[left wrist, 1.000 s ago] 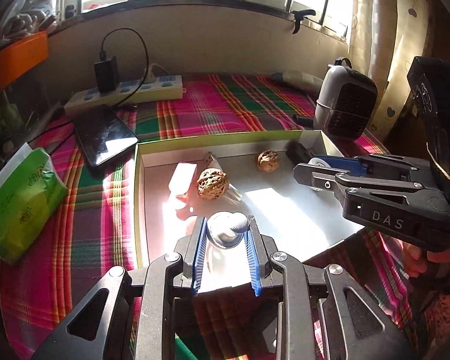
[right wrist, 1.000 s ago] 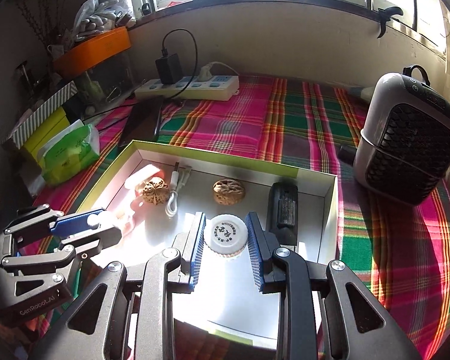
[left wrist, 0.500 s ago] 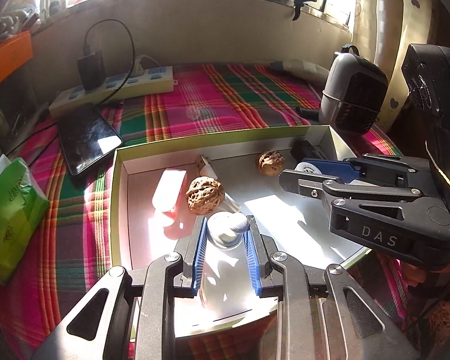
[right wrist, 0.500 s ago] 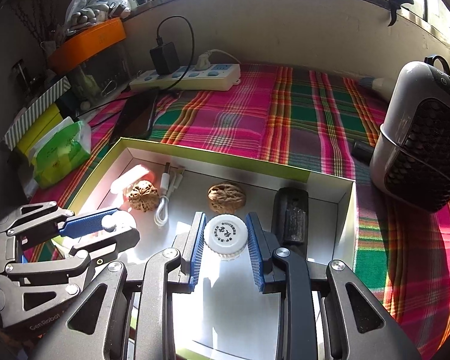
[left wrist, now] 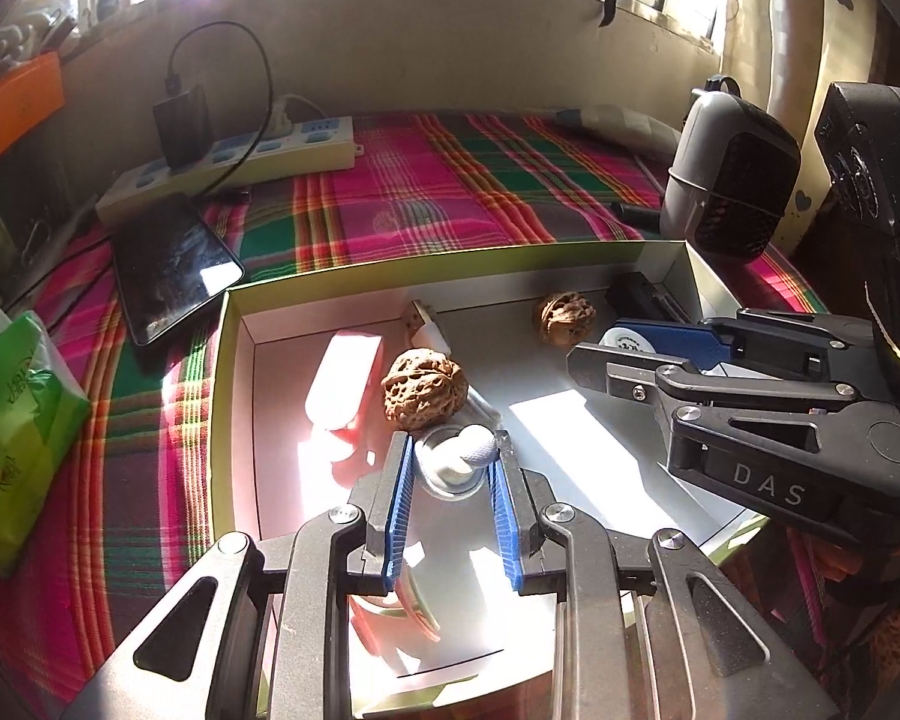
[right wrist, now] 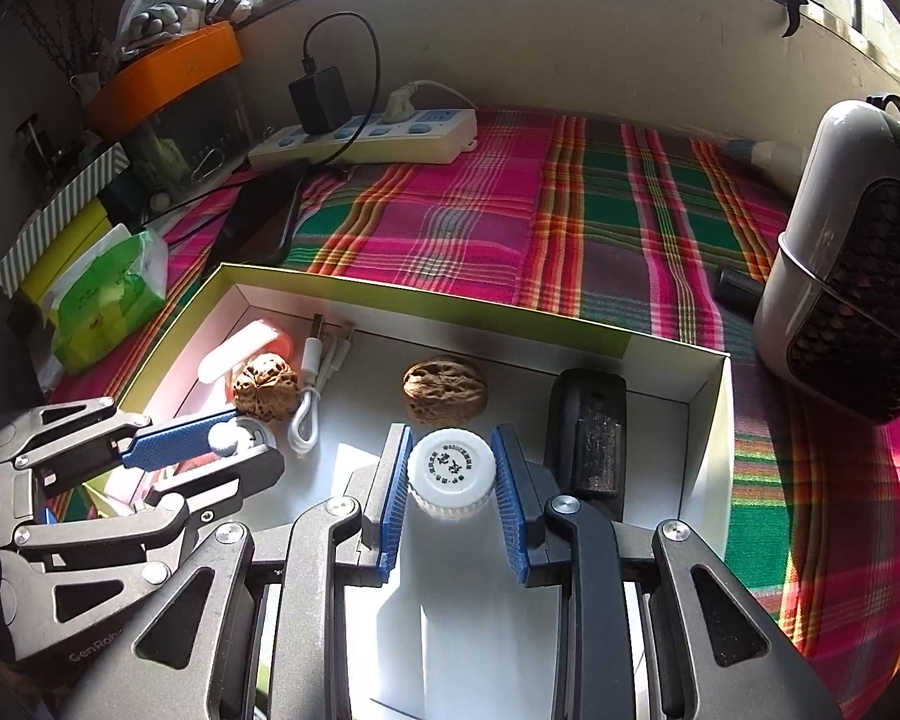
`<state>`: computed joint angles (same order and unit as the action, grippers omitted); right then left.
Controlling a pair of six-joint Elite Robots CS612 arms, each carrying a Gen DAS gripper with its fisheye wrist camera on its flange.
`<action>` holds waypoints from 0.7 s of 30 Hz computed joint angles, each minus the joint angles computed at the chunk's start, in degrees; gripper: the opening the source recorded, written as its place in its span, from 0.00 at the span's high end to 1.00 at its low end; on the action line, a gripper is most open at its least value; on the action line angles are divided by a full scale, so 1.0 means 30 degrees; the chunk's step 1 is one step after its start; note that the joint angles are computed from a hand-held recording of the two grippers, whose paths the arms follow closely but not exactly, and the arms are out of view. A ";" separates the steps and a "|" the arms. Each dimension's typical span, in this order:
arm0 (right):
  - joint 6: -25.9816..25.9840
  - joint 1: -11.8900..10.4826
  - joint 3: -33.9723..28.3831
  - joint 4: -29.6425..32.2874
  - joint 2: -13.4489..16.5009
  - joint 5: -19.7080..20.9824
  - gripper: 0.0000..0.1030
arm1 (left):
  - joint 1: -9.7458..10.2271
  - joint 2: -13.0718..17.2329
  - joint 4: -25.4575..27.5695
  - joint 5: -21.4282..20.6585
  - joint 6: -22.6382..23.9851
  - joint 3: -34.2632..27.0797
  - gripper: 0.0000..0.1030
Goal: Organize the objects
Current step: 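Lift and carry the white knob and white disc over the box with both grippers, then lower into the box and open the right gripper while the left releases the white knob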
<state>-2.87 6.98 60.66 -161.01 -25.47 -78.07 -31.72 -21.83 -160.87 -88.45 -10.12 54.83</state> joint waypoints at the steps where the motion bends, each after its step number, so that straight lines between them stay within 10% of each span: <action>1: -0.0008 -0.0004 -0.0013 0.0057 0.0007 0.0002 0.72 | 0.0000 0.0014 0.0026 0.0006 -0.0031 -0.0019 0.78; 21: 0.0080 0.0043 -0.0089 0.0043 0.0057 -0.0175 0.72 | 0.0002 0.0037 0.0148 0.0148 -0.0027 -0.0127 0.78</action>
